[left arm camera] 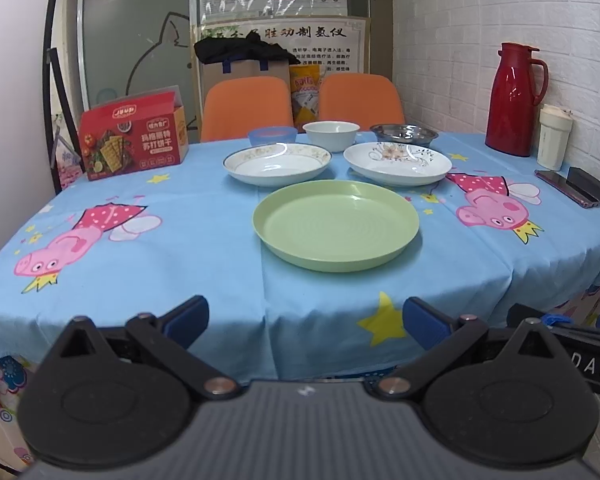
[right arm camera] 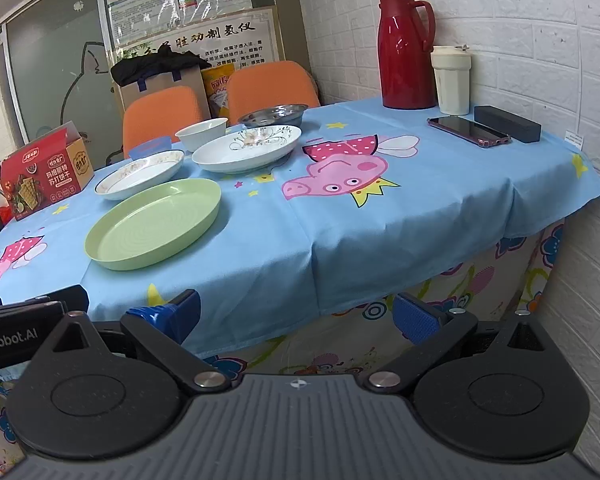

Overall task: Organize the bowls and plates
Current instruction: 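Move both tools toward the pale-green plastic plate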

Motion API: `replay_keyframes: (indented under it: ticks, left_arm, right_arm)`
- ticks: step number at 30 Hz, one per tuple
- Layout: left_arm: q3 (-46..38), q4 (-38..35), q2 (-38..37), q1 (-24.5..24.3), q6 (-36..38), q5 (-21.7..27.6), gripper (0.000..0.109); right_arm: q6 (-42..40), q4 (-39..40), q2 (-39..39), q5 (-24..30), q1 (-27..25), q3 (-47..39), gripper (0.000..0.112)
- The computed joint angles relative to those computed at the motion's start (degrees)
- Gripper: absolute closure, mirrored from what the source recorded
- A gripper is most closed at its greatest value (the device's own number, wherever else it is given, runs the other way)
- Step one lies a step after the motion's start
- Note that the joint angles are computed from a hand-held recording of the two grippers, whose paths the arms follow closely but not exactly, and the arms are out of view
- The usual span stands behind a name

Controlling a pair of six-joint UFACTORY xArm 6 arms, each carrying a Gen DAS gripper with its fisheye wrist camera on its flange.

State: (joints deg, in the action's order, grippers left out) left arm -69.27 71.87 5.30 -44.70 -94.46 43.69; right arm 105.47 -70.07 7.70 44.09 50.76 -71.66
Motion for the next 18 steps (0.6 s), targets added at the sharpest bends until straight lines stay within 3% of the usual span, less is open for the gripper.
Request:
replay_keyframes:
  ticks: [18]
  left_arm:
    - [0.05, -0.41, 0.14, 0.07, -0.42, -0.52, 0.006]
  right_arm:
    - [-0.02, 0.35, -0.2, -0.36, -0.25, 0.36, 0.022]
